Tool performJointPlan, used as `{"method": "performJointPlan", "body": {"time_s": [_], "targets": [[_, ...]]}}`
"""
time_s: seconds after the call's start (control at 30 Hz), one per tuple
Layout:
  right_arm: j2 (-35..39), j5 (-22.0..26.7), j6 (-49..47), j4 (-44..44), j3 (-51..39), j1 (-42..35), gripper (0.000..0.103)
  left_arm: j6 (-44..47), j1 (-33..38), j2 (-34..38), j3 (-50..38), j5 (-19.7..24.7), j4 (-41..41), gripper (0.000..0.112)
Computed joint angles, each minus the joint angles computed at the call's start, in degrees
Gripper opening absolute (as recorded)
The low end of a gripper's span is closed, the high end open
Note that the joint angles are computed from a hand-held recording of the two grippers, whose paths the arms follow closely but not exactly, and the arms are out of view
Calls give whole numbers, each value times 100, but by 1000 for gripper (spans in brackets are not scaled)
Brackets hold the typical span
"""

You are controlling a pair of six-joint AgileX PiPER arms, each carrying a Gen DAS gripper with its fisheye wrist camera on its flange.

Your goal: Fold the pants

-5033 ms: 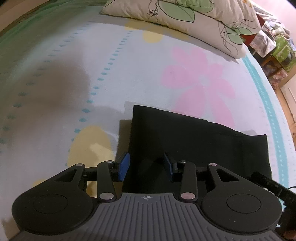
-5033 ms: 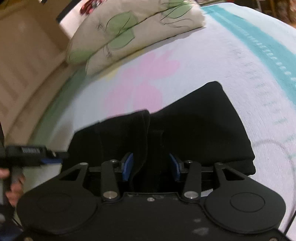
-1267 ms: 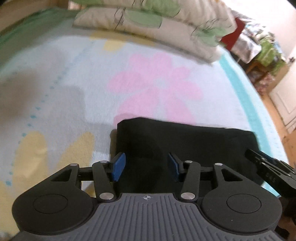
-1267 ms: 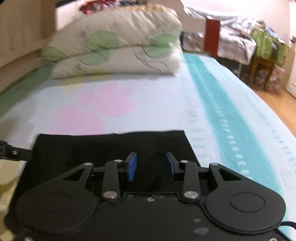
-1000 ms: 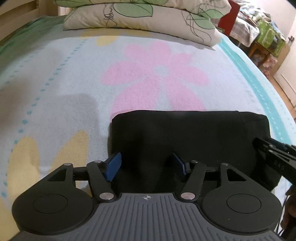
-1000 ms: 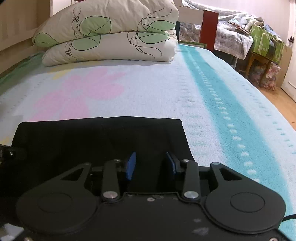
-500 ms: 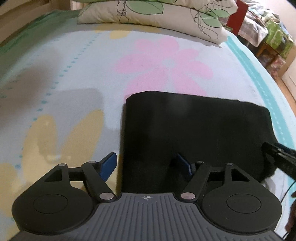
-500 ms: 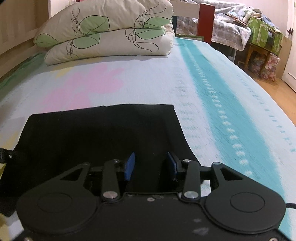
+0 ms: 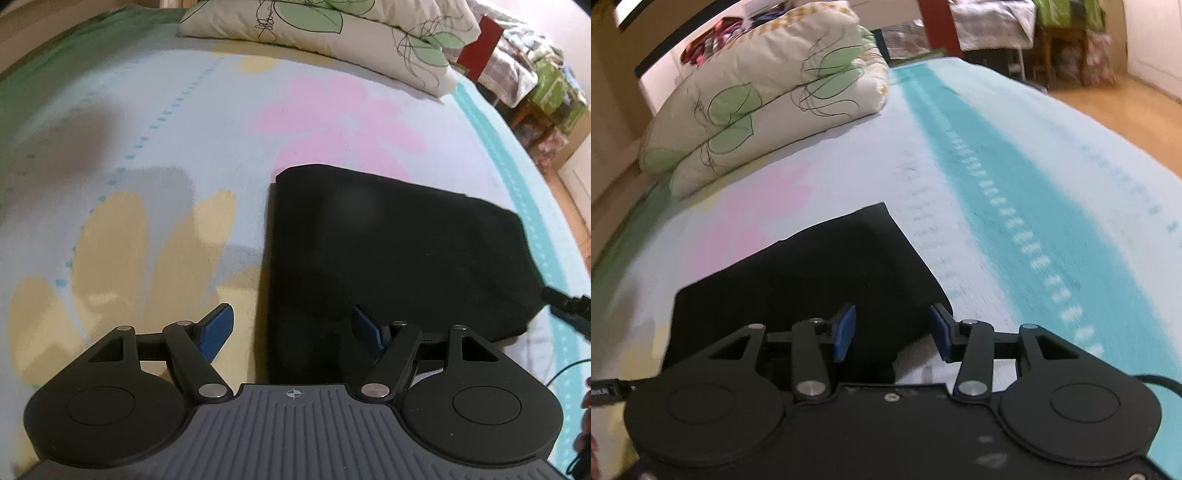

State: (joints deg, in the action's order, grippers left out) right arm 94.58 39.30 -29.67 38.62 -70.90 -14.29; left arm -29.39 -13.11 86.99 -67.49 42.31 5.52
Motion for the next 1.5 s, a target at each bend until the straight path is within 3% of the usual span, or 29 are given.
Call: {"method": "performJointPlan", "body": {"time_s": [0.13,0.33,0.57,0.77,0.9,1.03,1.1,1.17,1.23,1.43,1.5], "targets": [[109,391,144,204,-135,-307,50,-106,13,-187,217,-224,-2,70],[886,1400,809,1100,-635,-899,54,529,552,70,144,-210,-1070,71],[1229,1450,325,1265,-783,-428,57,721,545,348,-50,-324,-1095,81],[1272,912,-371,1563,-673,-108,66,825,561,676,-340,-342,-1090,89],[1599,1090,-544,1871,-984,-142,67,1248,596,1011,-572,-204,-1491,102],[1846,1241,-1017,2248,-1129,-239,67,1184,524,1106,-568,-436,-1347,103],[1840,1208,-1200,2322,-1070,-252,62,1145,534,1086,-473,-607,-1345,103],[1700,1144,-1398,2134,-975,-241,41,956,511,1038,-381,-715,-1267,103],[1532,1163,-1407,1884,-929,-238,28,782,426,1061,-472,-589,-1059,103],[344,1277,-1698,1536,-116,-332,24,1521,509,983,-437,-452,-1601,100],[202,1149,-1583,1310,47,-287,23,1625,377,863,-280,-631,-1484,67]]}}
